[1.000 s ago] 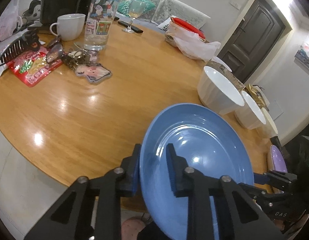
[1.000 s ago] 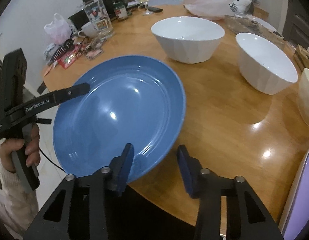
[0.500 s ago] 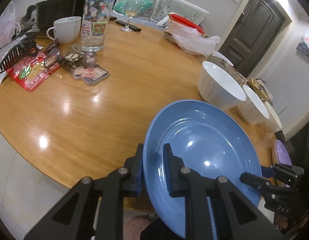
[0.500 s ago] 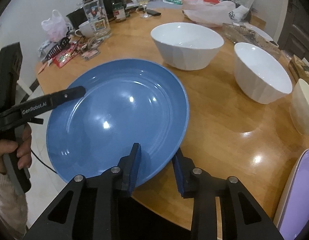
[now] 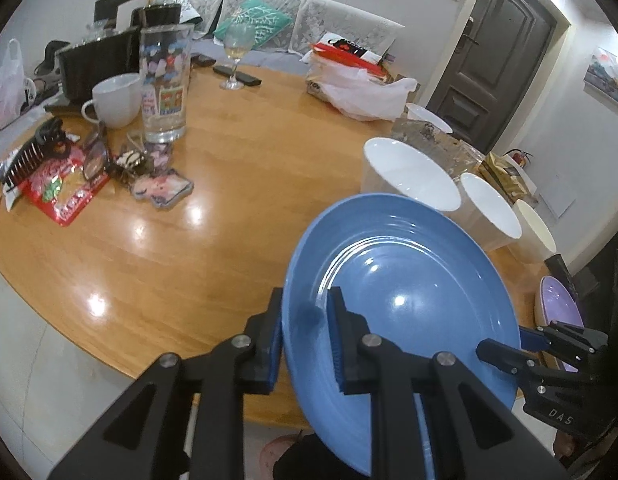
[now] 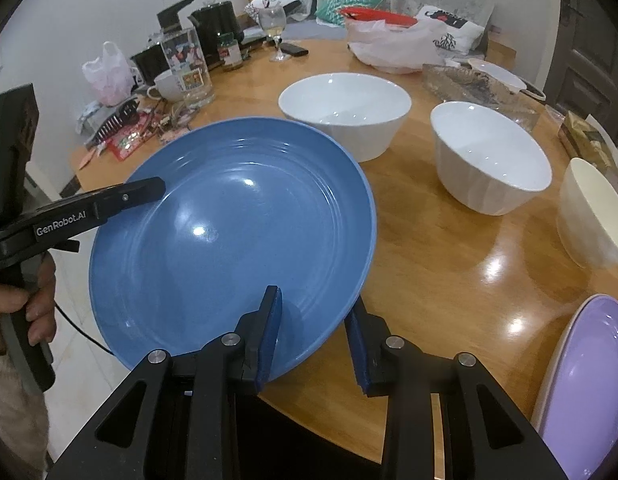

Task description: Organize plates and bowls

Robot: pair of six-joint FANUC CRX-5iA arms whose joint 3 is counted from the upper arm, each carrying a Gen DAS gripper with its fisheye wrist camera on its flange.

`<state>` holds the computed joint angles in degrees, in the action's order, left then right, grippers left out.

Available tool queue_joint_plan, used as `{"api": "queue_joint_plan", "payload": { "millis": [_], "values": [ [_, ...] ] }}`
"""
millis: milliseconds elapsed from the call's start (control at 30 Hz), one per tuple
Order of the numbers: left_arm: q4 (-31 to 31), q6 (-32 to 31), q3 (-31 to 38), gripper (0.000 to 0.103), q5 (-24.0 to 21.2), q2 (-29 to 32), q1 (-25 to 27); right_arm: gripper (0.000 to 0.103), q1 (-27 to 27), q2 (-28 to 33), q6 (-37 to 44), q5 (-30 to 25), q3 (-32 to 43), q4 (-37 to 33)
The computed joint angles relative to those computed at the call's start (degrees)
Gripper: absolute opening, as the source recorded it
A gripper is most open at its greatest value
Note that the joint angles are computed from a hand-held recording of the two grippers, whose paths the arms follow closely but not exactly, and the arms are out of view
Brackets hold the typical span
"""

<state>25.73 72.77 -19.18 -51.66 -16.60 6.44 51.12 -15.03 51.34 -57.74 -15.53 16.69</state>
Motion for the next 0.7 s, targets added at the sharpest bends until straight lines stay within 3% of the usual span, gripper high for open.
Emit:
{"api": "queue_joint_plan", "payload": {
  "millis": [300,700],
  "values": [
    [-5.1,4.6,4.1,0.016,-0.7,-0.2,-5.8,0.027,-0.5,-6.8,-2.8,1.3,-4.7,3.4],
    [-15.7,14.8,14.7,0.019,-2.3,5.8,-20.9,0.028,-5.2,-18.3,-7.4,1.1,-12.5,6.2]
  ]
}}
